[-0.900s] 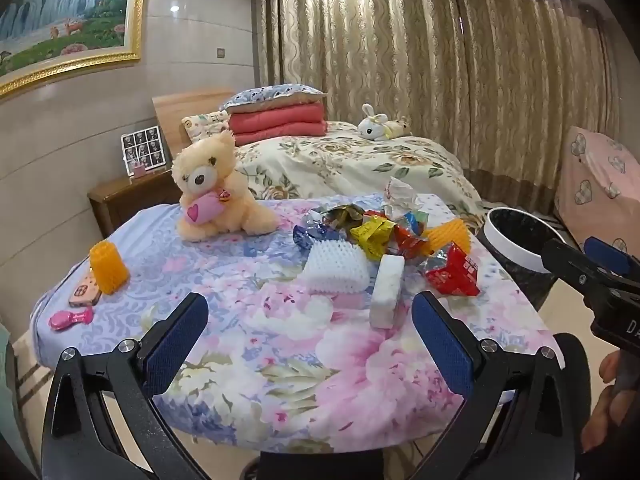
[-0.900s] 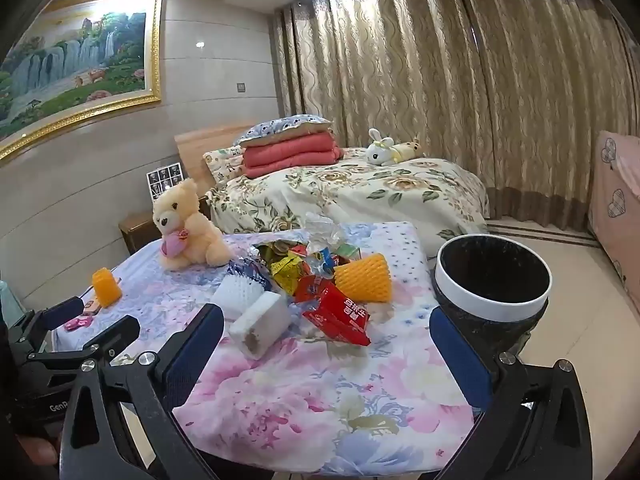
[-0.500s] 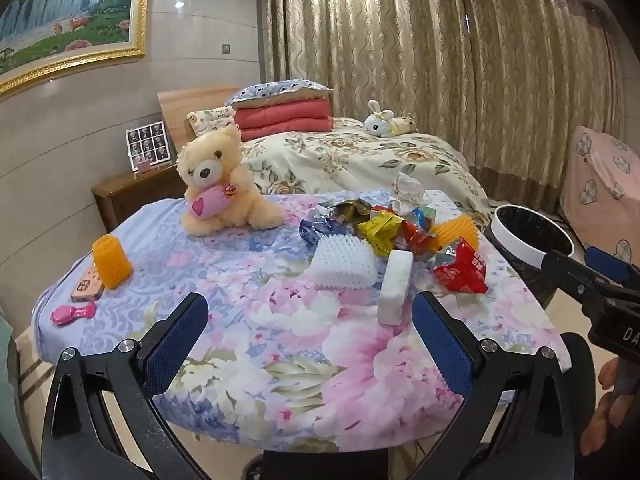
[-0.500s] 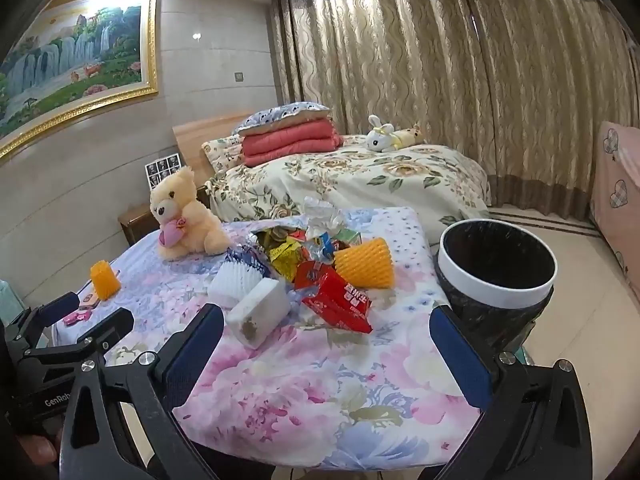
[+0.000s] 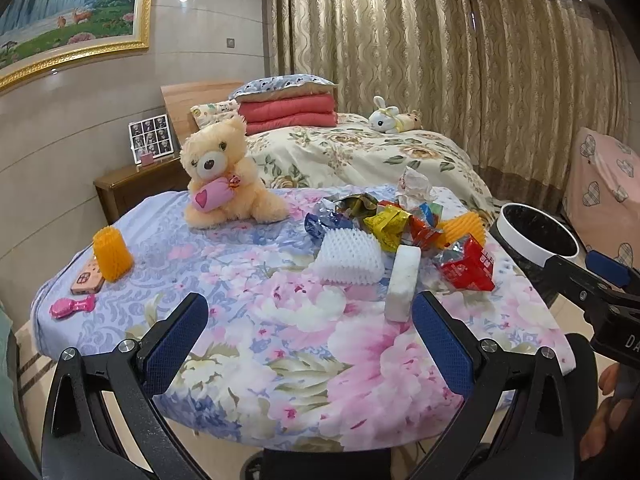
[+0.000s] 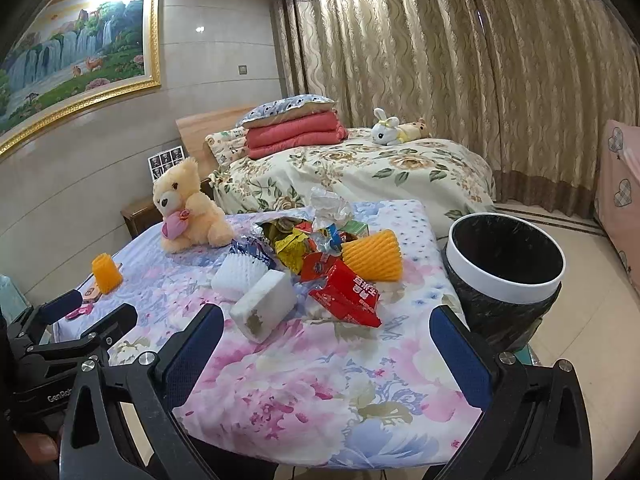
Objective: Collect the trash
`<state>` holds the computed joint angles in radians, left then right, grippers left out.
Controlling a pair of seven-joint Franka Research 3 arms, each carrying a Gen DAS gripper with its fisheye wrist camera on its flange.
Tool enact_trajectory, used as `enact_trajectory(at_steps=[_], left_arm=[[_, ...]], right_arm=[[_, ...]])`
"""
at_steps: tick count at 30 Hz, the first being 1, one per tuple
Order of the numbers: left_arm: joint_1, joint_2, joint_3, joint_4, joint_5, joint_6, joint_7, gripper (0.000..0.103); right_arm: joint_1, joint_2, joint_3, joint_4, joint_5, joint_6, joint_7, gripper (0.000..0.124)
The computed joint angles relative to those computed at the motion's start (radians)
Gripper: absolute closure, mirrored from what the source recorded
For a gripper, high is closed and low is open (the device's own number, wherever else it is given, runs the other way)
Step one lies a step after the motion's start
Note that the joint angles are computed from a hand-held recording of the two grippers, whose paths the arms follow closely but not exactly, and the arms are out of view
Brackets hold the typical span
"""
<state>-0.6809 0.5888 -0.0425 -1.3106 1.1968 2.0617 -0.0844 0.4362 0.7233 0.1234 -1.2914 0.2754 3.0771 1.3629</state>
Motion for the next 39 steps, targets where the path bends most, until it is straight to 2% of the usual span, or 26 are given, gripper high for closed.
enact_trajectory(at_steps=[39], left_arm=[[-0.002, 0.011, 0.001, 0.007, -0.012, 0.006, -0.001, 0.0]], right_arm=[[-0.009, 0.002, 0.019, -0.001, 0.018, -0.011, -0.019, 0.021]])
